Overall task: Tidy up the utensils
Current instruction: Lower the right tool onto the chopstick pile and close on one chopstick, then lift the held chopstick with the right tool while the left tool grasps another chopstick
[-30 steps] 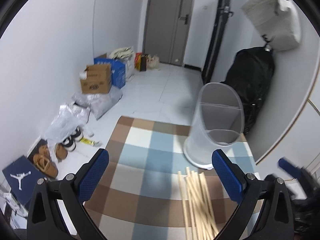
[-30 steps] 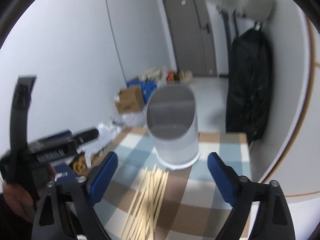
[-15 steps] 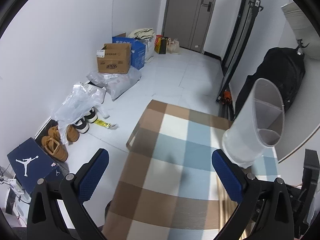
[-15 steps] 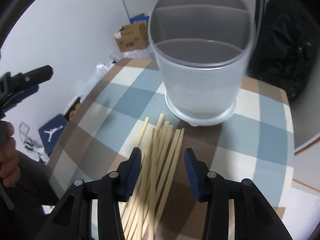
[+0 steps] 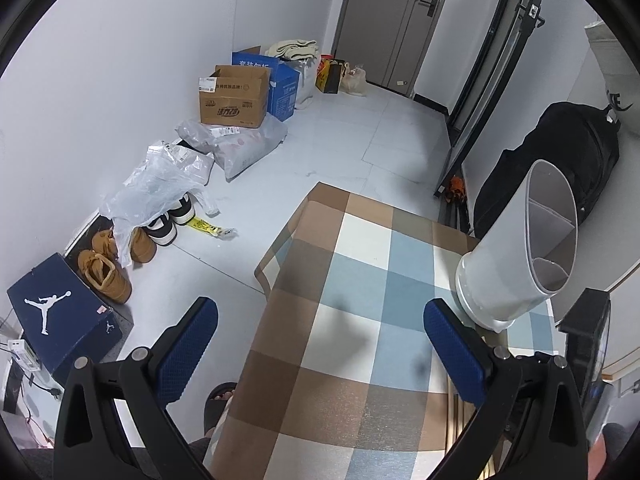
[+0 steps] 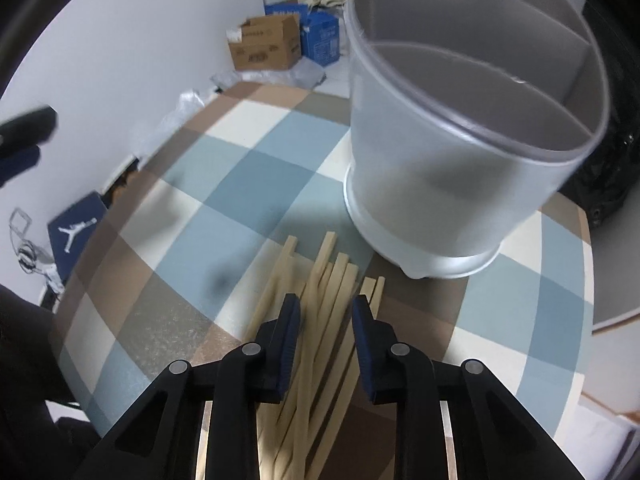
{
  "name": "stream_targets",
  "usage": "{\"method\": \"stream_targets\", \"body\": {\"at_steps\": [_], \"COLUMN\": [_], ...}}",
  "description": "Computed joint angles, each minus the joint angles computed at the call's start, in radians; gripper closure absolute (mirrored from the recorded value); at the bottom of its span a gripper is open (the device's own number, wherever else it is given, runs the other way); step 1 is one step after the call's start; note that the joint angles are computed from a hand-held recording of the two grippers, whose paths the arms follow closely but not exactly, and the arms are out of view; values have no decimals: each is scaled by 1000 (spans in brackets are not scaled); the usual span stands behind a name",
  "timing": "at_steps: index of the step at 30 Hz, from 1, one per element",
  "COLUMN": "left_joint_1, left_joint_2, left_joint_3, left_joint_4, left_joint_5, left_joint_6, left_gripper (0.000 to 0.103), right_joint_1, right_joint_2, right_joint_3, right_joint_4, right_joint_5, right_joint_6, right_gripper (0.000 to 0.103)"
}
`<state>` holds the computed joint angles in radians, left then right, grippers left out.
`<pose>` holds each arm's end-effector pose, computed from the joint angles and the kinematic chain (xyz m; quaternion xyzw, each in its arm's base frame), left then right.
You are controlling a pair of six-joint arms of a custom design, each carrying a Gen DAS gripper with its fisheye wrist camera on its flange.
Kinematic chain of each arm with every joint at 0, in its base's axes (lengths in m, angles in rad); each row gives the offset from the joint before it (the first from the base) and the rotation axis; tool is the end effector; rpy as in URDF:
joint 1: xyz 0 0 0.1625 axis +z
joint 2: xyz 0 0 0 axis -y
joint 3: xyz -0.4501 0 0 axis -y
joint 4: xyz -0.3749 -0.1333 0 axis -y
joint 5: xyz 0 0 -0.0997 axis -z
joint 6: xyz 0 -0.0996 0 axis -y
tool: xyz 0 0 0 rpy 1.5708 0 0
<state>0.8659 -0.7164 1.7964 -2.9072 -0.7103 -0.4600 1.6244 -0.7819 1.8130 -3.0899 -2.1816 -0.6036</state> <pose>-0.2486 -0.6144 0.0899 0.0572 0.9012 -0.3246 0.2815 0.1103 -0.6334 0.1327 0.2299 -0.8994 0.1425 0.3434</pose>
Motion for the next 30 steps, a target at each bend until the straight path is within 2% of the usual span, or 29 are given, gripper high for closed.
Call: {"method": "stream_targets", "body": {"at_steps": [3, 5, 6, 10, 16, 21, 25, 30], "left_joint_1": [-1, -1, -1, 1, -1, -12, -10, -16], "left_joint_2": [2, 3, 3, 7, 30, 65, 90, 104], "left_joint_3": [1, 2, 3, 0, -18, -54, -86, -112], "left_joint_4": [-11, -10, -11, -17, 34, 150, 288, 410], "left_joint_5": [5, 11, 11, 8, -30, -84, -135, -124], "left_joint_6": [11, 15, 17, 22, 45, 81, 85, 46], "left_gripper": [3, 3, 3, 3, 3, 3, 3, 3], "right_joint_1": [9, 10, 10, -4, -16, -19, -24, -32], "right_joint_2": [16, 17, 19, -11, -101, -184, -241, -284], "right_joint_3": [-6, -8, -10, 0, 63, 119, 163, 205], "right_joint_4": [-20, -19, -19, 13, -40, -95, -137, -200], "right_joint_5": [-7, -3, -7, 38, 165, 238, 284, 328], "right_joint_6": [-26, -21, -14, 45, 90, 100, 111, 90], "right_gripper": [81, 97, 98, 99, 99, 99, 99, 99]}}
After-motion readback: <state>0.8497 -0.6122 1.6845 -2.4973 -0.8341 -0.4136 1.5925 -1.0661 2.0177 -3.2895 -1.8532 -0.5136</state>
